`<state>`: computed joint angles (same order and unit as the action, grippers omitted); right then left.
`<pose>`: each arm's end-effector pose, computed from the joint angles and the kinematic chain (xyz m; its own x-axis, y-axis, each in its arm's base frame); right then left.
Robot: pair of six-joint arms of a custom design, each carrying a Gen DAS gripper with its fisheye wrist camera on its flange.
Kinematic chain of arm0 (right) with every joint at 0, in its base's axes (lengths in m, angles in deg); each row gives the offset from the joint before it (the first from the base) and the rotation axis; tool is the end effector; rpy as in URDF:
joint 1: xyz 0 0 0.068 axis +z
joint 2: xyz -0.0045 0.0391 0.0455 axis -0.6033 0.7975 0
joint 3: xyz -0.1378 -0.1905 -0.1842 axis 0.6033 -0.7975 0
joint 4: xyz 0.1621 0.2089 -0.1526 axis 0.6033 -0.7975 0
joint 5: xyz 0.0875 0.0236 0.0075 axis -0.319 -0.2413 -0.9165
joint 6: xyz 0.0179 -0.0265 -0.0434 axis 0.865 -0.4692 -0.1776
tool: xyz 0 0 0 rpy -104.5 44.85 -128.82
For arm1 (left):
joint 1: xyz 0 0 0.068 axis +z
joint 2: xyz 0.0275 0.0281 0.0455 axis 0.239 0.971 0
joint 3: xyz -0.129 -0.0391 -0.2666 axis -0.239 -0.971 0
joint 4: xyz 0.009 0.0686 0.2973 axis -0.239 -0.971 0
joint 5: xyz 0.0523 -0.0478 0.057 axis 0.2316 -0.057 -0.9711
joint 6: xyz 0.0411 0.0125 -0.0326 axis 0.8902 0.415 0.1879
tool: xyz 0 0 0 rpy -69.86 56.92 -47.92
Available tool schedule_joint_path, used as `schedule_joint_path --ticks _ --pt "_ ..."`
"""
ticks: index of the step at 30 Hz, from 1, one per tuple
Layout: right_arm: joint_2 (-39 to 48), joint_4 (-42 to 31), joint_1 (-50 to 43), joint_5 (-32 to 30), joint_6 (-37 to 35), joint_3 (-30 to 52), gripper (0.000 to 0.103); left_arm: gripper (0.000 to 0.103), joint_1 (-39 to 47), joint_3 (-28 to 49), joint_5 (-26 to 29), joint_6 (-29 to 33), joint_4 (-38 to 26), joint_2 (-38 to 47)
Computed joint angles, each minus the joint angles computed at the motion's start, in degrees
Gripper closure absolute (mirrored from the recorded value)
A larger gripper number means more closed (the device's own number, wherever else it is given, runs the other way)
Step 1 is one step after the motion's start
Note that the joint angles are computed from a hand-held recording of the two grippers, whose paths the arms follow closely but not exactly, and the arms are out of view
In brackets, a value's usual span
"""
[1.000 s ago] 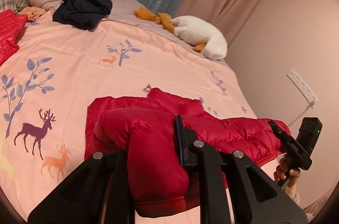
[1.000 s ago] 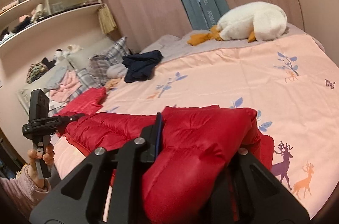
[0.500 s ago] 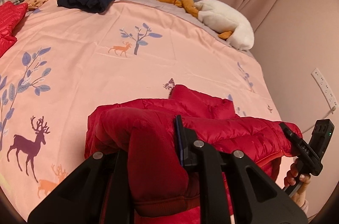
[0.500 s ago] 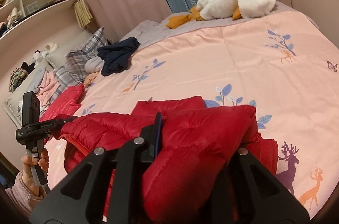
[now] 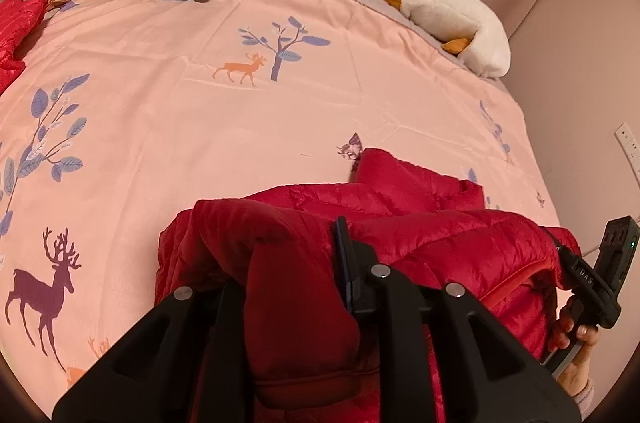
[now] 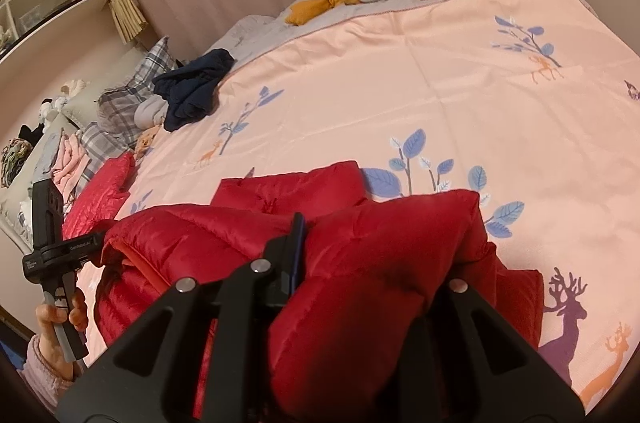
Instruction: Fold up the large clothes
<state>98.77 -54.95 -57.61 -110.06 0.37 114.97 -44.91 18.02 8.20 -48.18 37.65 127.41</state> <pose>0.2018 -0.0480 0.2012 -0.7383 -0.0056 -0.6745 -0.3852 0.8243 0.4149 0.1279 -0.1767 0.1872 -0.7149 -0.4036 -0.5710 -0.2194 0.9048 -0.3650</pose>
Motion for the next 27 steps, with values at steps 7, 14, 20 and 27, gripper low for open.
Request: schedule_joint_path --ticks 7,14,20,27 --pt "2.76 2.81 1.33 1.75 1.22 -0.21 0.086 0.084 1.55 0.32 0.69 1.83 1.57 2.81" --pt "4.88 4.59 1.99 2.57 2.10 -0.41 0.086 0.084 2.61 0.61 1.15 3.23 3.20 5.21" --pt "6.43 5.49 2.39 3.07 2.49 -0.38 0.086 0.084 2.96 0.34 1.21 3.54 4.63 6.42" --pt "7.23 5.72 1.89 2.20 2.85 -0.51 0.084 0.083 3.23 0.19 1.32 3.75 5.49 7.18"
